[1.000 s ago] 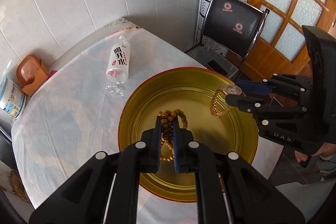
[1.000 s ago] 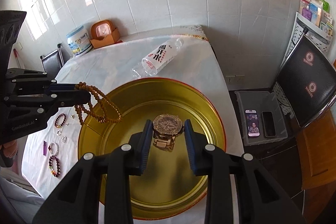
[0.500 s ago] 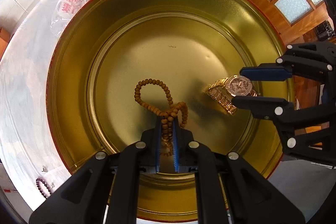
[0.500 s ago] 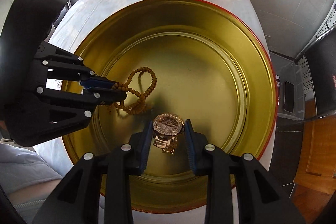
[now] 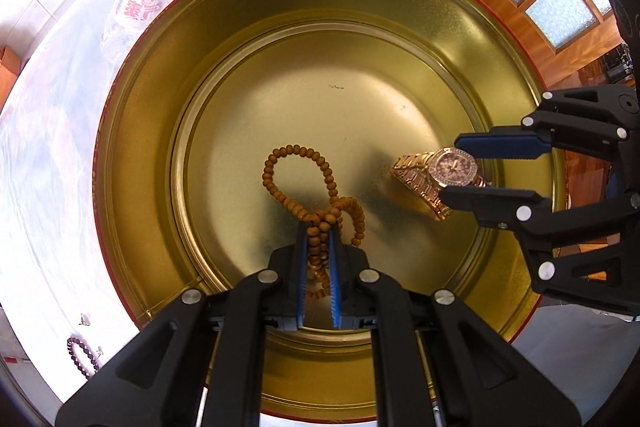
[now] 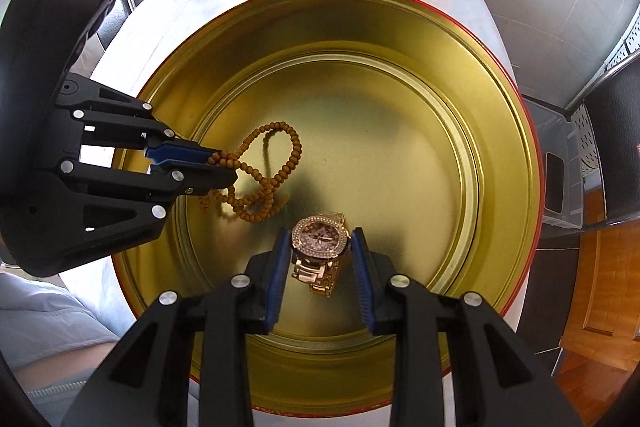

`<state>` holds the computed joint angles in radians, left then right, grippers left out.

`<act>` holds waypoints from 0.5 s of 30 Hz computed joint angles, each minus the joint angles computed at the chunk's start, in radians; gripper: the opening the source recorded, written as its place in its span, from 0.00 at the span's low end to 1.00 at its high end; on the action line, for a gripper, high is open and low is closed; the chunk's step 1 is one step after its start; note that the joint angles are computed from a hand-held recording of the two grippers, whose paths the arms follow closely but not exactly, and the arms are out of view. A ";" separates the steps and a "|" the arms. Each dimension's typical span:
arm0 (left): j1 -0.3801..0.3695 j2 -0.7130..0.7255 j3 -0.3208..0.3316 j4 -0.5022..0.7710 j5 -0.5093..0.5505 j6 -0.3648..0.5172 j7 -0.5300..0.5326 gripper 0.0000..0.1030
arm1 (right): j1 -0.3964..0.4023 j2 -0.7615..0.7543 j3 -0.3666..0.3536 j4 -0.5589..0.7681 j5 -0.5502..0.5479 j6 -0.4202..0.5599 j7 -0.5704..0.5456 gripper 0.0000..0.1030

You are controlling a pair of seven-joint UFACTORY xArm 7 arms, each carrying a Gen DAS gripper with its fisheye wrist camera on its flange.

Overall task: Organize jewelry
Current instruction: 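Open both tools to drop the watch and necklace into the tin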

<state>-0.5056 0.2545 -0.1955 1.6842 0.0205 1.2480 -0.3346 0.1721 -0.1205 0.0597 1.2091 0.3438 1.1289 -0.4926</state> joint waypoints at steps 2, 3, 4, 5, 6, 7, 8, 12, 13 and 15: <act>-0.006 0.011 0.000 0.024 0.007 0.017 -0.008 0.10 | 0.002 0.001 0.004 0.003 -0.010 -0.002 0.012 0.32; -0.008 0.017 -0.001 0.039 0.006 0.034 -0.007 0.11 | 0.003 0.005 0.006 0.010 -0.012 0.002 0.016 0.34; -0.011 0.027 -0.002 0.063 0.006 0.057 -0.006 0.11 | 0.004 0.005 0.005 0.014 -0.004 0.005 0.014 0.37; -0.018 0.032 0.000 0.075 0.019 0.063 -0.008 0.12 | 0.004 -0.002 0.003 0.011 0.007 -0.003 0.008 0.46; -0.026 0.029 0.002 0.079 0.038 0.067 -0.014 0.21 | 0.004 -0.021 0.002 0.001 0.016 -0.011 0.001 0.53; -0.033 0.025 0.004 0.081 0.055 0.068 -0.021 0.37 | 0.006 -0.033 0.002 -0.006 0.019 -0.026 -0.006 0.56; -0.038 0.016 0.006 0.074 0.070 0.061 -0.029 0.44 | 0.008 -0.044 0.002 -0.014 0.017 -0.038 -0.013 0.60; -0.037 -0.020 0.006 0.046 0.087 0.033 -0.052 0.51 | 0.018 -0.069 0.001 -0.026 0.006 -0.057 -0.023 0.63; -0.038 -0.024 0.005 0.043 0.093 0.032 -0.057 0.51 | 0.019 -0.072 0.001 -0.025 0.006 -0.056 -0.021 0.63; -0.039 -0.031 0.003 0.040 0.101 0.035 -0.064 0.51 | 0.020 -0.080 -0.002 -0.028 0.004 -0.055 -0.023 0.64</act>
